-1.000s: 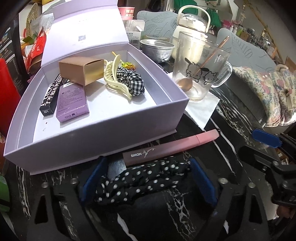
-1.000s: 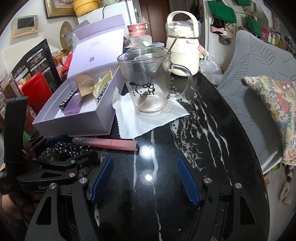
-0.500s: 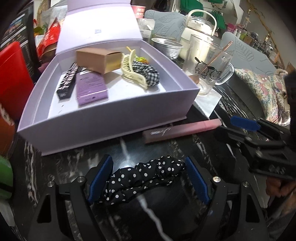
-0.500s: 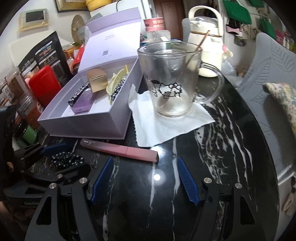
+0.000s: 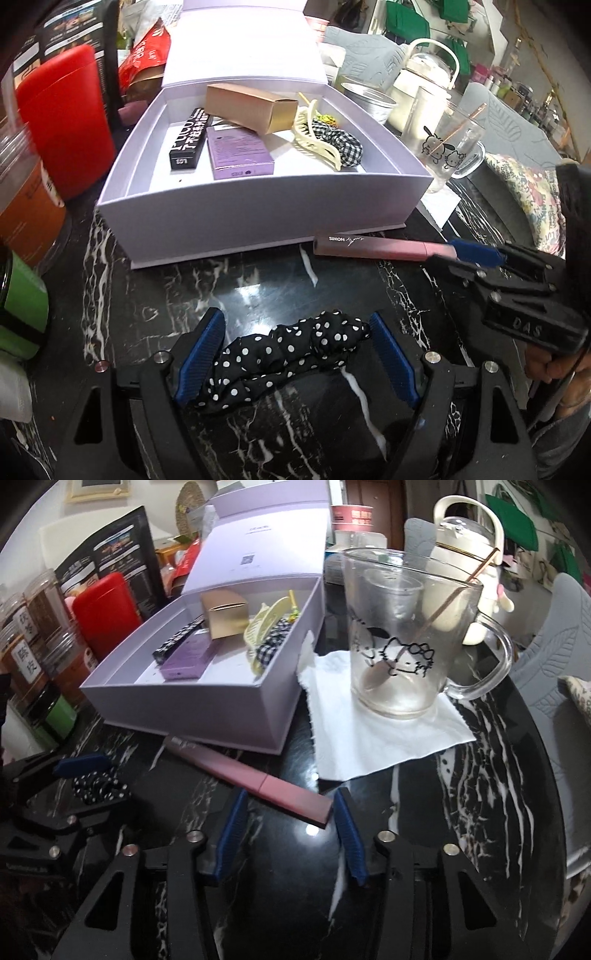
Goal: Organize rigid objects
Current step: 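Grasp the black polka-dot scrunchie with the left gripper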
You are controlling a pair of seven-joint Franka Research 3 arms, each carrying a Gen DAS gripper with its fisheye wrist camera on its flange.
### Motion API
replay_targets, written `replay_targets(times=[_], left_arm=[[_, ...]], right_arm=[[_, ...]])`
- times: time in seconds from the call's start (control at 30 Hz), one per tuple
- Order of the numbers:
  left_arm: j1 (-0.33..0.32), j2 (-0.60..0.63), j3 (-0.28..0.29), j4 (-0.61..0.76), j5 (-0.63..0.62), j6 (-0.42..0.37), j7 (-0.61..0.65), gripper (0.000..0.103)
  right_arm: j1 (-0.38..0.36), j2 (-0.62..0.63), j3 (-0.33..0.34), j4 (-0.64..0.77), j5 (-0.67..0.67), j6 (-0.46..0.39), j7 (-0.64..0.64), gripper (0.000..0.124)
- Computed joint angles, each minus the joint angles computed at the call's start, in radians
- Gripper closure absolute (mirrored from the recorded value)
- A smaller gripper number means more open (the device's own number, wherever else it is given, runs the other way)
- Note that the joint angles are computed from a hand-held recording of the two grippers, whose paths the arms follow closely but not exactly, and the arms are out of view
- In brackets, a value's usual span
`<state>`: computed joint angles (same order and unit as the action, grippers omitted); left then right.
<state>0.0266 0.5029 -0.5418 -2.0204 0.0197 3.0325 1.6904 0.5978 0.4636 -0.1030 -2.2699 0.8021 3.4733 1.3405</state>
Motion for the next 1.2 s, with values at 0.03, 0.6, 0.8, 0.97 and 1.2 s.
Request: replay_targets(times=[0.03,0.6,0.8,0.97,1.2], left_arm=[[0.004,-0.004,-0.002,-0.007,-0.002,0.003,0.0,0.022],[0.114,-0.066,-0.083,-0.126,-0.016,0.054,0.03,0.022],[0.134,-0.076,-0.097,-0.157,0.007,0.076,0.032,0.027],[0.049,-0.102,0.0,-0.175,0.082,0.116,-0.012,0.055],[0.092,-0.1,-0.029,-0.177,0.121,0.109,-0.032,0.083]], right_arm=[[0.002,-0.004,0.003,-0.005,-0.002,0.002,-0.002,0.079],[0.055,-0.032,0.035,-0.039,-0.033,-0.001,-0.03,0.08],[0.164,0.003,-0.089,0.025,0.025,-0.05,-0.086,0.08],[0.322,0.038,-0.255,0.064,0.04,-0.097,-0.111,0.08],[0.244,0.055,-0.202,0.115,-0.098,-0.15,-0.084,0.08]])
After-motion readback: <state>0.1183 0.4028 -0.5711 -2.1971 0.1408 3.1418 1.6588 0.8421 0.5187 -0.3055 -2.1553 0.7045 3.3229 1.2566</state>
